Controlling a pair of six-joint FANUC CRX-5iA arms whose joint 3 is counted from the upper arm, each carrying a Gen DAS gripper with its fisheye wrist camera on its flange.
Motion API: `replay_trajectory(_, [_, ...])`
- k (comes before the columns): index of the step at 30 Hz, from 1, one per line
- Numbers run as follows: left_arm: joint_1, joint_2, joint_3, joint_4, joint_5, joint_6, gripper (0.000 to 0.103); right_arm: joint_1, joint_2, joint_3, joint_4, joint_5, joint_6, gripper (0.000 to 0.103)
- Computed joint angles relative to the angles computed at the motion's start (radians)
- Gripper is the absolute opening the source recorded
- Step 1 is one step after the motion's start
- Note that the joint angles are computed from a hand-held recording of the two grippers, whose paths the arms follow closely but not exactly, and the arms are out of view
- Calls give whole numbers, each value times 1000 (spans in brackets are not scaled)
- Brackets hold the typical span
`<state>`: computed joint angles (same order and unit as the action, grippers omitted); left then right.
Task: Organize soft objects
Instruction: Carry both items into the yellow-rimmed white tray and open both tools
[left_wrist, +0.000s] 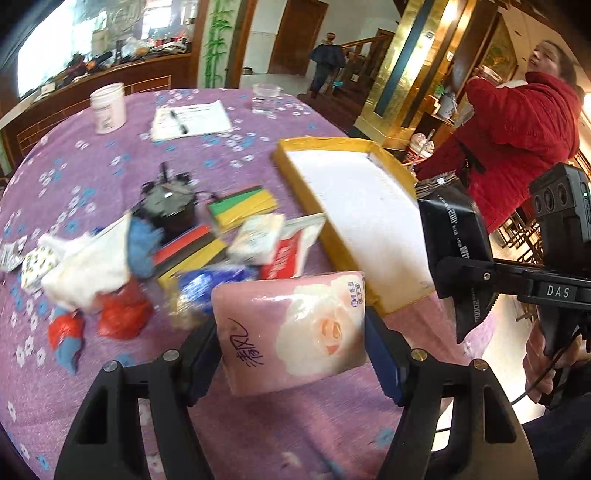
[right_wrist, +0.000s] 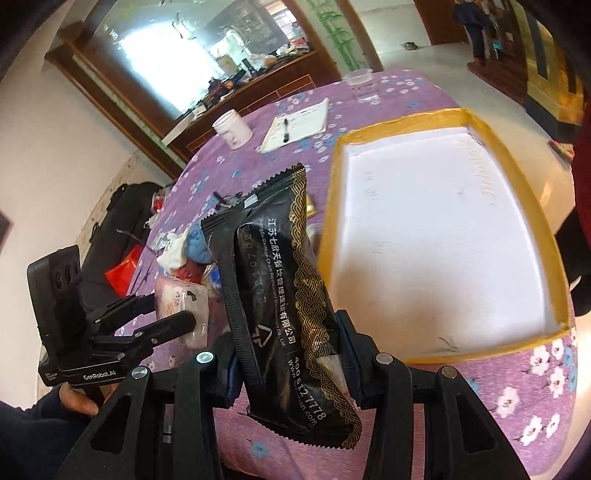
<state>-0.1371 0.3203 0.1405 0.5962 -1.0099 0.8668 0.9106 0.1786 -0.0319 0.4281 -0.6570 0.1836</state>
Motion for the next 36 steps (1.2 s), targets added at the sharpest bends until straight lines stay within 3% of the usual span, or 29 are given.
replay_trajectory(8, [-56,30,65,-31,3,36,71,-31,-51,-61,-22,37,-9,47])
replay_trajectory(24, [-123,136,235,-68,-9,141,71,-121,-46,-11,-203,14,172,47])
replay_trajectory(30, [-163,242,398,-114,-53,206,71,-183,-13,52,-275,-35,256,47])
replay_trajectory(36, [-207,438,709,-206,-144,313,71,-265,69,175,-333,-106,338,47])
